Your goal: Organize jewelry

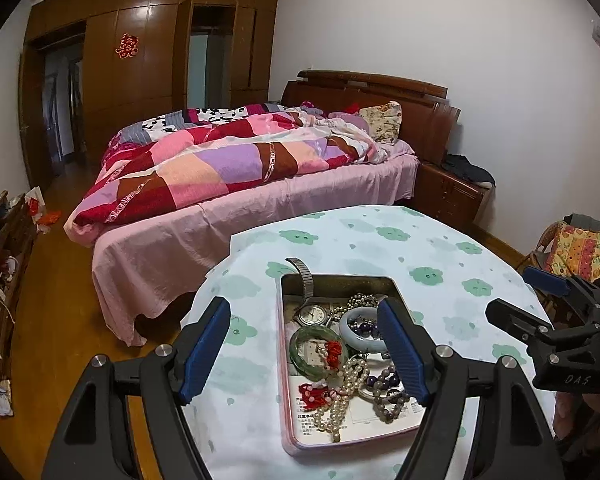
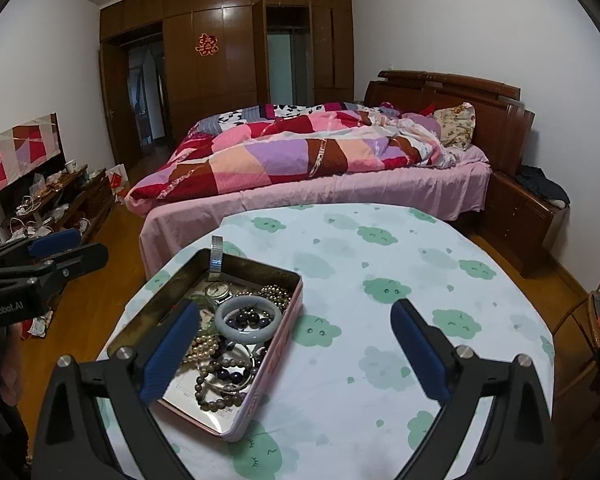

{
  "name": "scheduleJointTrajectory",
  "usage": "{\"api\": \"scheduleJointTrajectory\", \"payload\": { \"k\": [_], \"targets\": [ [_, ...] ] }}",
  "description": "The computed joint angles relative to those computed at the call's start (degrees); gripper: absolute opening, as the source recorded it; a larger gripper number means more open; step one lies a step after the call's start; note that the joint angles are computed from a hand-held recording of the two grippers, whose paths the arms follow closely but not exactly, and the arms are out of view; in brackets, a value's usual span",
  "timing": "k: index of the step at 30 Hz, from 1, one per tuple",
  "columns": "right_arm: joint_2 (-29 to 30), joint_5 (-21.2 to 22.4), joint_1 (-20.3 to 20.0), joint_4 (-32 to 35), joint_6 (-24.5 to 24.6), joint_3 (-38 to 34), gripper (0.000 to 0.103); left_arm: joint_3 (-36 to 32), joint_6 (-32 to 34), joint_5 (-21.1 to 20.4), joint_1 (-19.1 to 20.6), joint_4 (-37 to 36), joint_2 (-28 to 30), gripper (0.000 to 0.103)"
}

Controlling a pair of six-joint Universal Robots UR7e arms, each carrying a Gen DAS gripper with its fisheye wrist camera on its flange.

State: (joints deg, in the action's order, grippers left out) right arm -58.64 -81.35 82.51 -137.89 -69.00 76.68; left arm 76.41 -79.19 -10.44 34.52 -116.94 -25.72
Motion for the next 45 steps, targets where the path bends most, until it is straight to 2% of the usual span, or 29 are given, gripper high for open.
{"api": "scheduleJointTrajectory", "payload": {
  "k": [3, 5, 11, 33, 37, 40, 42, 45],
  "targets": [
    [-0.1, 0.1, -0.1, -0.2, 0.0, 0.1, 0.099, -0.3, -0.8, 0.0, 0.0, 1.2, 0.0, 0.076],
    [-0.1, 0.1, -0.1, -0.1, -0.1, 0.1, 0.099, 0.0, 0.9, 0.0, 0.0, -1.0, 0.1, 0.076],
    [-0.2, 0.4, -0.2, 0.0, -0.3, 0.0, 0.099, -0.4, -2.3, 0.1, -0.1, 2.7, -0.1, 0.076],
    [-0.4, 0.3, -0.3, 0.3, -0.4, 0.0, 0.100, 0.1, -1.9, -0.1, -0.1, 2.3, -0.3, 0.076],
    [-0.4, 0.3, -0.3, 0.2, -0.4, 0.0, 0.100, -0.3, -3.8, -0.6, 0.0, 4.6, -0.2, 0.076],
    [-0.4, 0.3, -0.3, 0.0, -0.3, 0.2, 0.100, -0.1, -3.3, -0.9, 0.0, 3.6, -0.3, 0.076],
    [-0.4, 0.3, -0.3, 0.1, -0.2, 0.0, 0.100, 0.5, 0.0, -1.2, 0.1, -0.6, -0.1, 0.076],
    [-0.6, 0.5, -0.3, 0.0, -0.2, 0.3, 0.100, -0.1, -1.7, -1.4, 0.2, 1.7, -0.2, 0.076]
  ]
}}
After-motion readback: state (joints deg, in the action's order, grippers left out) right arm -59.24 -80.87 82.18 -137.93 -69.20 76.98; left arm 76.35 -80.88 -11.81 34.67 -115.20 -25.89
